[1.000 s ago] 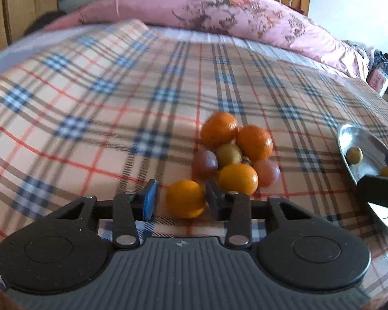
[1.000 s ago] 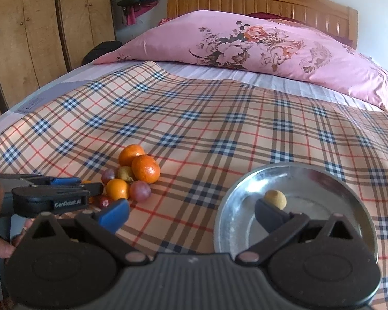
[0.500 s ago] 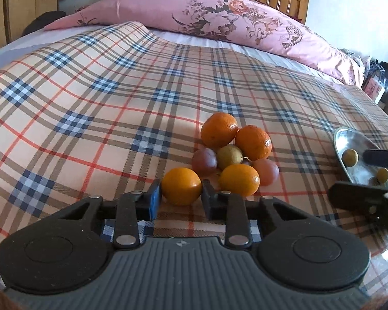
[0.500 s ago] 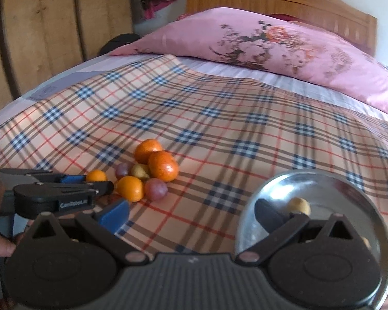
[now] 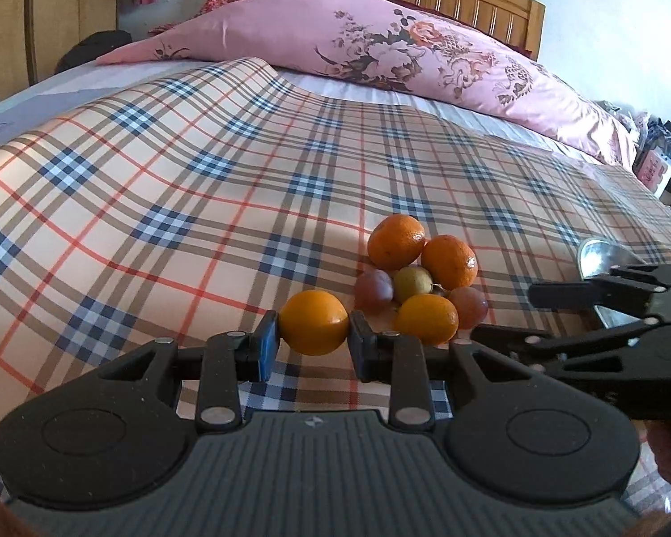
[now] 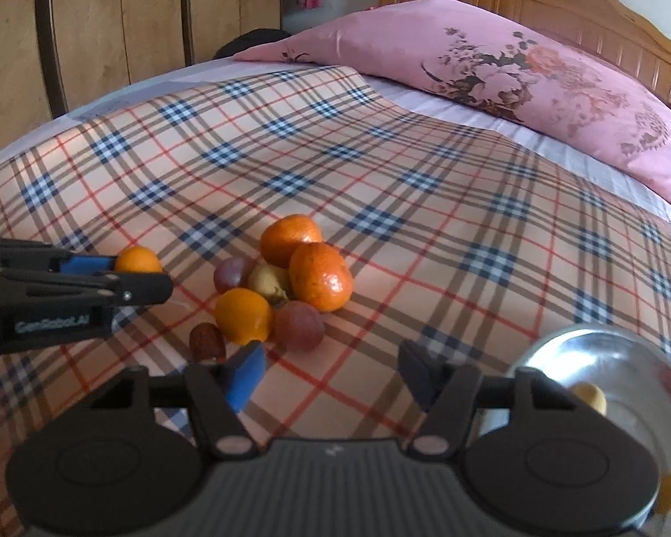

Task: Organize fruits
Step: 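Grasp an orange mandarin with the left tool while the right grasps a red plum, then carry the mandarin and the red plum over the steel bowl with both tools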

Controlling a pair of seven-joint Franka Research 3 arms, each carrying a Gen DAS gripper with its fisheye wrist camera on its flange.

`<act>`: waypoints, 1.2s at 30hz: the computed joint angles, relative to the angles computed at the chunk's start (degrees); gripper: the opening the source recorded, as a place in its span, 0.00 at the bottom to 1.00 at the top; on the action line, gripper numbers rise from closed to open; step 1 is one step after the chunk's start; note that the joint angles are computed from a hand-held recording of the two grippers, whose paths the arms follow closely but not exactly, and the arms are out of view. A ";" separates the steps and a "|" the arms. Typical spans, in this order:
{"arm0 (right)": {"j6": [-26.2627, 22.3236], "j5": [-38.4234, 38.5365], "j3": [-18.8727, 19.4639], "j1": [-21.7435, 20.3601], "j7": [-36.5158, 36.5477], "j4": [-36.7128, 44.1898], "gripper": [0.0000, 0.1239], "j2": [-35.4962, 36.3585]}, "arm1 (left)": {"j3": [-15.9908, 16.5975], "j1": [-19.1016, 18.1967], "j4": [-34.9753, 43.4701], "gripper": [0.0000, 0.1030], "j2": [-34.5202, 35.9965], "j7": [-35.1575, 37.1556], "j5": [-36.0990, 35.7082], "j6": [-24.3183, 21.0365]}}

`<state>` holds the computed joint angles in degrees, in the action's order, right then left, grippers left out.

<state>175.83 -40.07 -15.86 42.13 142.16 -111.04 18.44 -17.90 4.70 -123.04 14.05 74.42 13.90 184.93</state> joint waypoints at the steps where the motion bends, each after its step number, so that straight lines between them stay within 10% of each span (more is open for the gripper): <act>1: 0.03 0.38 0.34 -0.32 -0.47 0.49 0.49 0.51 | -0.05 0.07 -0.04 0.34 0.01 0.00 0.01 0.06; 9: 1.08 3.74 -0.90 0.91 -4.87 3.81 0.49 4.00 | 0.94 -0.50 -0.87 0.34 -0.50 -0.95 0.62 0.95; 14: 1.53 8.90 -0.10 0.79 -9.78 4.45 0.20 4.92 | 1.94 -1.25 -1.17 0.34 -0.64 -2.05 1.18 1.11; 22: 1.94 10.28 -5.56 6.35 -10.30 1.57 0.20 2.71 | 4.08 -3.38 -2.28 0.34 -1.79 -3.77 2.05 1.15; 36: -0.23 -13.92 -21.05 20.59 17.61 -5.19 0.20 -6.19 | 6.93 -7.58 -6.05 0.34 -7.22 -6.15 2.92 0.42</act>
<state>175.60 -54.00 -36.90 62.72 159.77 -116.23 12.26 -10.97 -2.88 -129.09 6.84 68.27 16.82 185.35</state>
